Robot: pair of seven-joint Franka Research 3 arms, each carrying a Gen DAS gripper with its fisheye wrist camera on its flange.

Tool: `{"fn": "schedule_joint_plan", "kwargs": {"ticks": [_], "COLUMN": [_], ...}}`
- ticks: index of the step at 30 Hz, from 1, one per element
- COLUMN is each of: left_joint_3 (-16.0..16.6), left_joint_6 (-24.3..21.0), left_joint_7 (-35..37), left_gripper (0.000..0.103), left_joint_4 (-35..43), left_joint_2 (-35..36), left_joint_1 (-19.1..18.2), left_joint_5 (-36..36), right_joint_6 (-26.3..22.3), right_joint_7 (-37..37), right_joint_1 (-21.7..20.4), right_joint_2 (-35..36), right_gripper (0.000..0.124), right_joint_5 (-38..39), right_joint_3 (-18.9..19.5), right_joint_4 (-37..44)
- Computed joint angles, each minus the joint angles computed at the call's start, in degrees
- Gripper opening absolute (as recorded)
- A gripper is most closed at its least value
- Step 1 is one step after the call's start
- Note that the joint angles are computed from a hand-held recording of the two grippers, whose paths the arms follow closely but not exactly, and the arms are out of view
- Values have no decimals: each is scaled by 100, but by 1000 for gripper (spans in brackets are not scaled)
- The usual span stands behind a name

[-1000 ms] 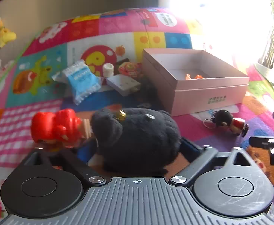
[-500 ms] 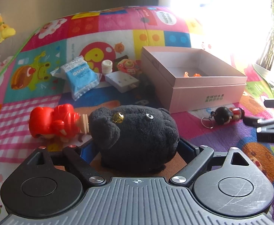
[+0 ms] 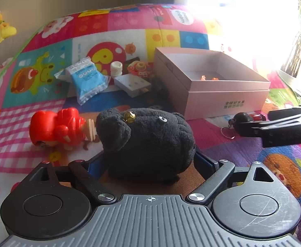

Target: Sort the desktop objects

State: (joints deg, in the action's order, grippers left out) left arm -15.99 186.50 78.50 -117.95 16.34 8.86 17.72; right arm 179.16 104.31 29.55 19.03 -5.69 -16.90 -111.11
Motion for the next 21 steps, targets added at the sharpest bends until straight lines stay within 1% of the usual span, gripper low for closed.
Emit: {"fn": "schedule_joint_plan", "kwargs": {"ticks": [1,2,3,4,5,6,9,10,12,16,21], "left_joint_3": [43,146,274,423,583,807,1719,1909,2059,2606,2563], "left_joint_6": [56,115,172,232,279,314,351,385,479,610,558], "left_joint_7": [-6,-29,-62,-104,-148,-191,-277,-301,-297,-45,314], "left_gripper": [95,95,95,95,95,95,95,95,95,94,92], "left_joint_4": [-27,-55,-74,-88,-88,-72,29,52,61,78,0], "left_joint_2": [-19,-43,-63,-79,-84,-77,-12,9,22,74,-16], "left_joint_1": [-36,-126,-242,-382,-532,-745,-1628,-1815,-1966,-2532,-2531], "left_joint_5": [12,32,52,66,74,66,-33,-74,-115,-369,-456], "right_joint_6": [-100,-215,-362,-491,-633,-753,-735,-703,-618,-500,-418], "right_joint_7": [12,-52,-85,-70,-166,-263,-196,-153,-159,-283,-566], "right_joint_1": [-38,-181,-279,-327,-479,-621,-628,-579,-568,-611,-791], "right_joint_2": [84,142,189,222,231,224,149,94,-5,-166,-385], "right_gripper": [89,89,86,81,68,64,64,64,64,64,64], "right_joint_5": [54,137,193,206,263,325,172,63,-88,-242,-130], "right_joint_3": [43,196,301,348,516,678,677,624,616,684,923], "right_joint_4": [136,256,369,454,522,562,473,399,268,72,-154]}}
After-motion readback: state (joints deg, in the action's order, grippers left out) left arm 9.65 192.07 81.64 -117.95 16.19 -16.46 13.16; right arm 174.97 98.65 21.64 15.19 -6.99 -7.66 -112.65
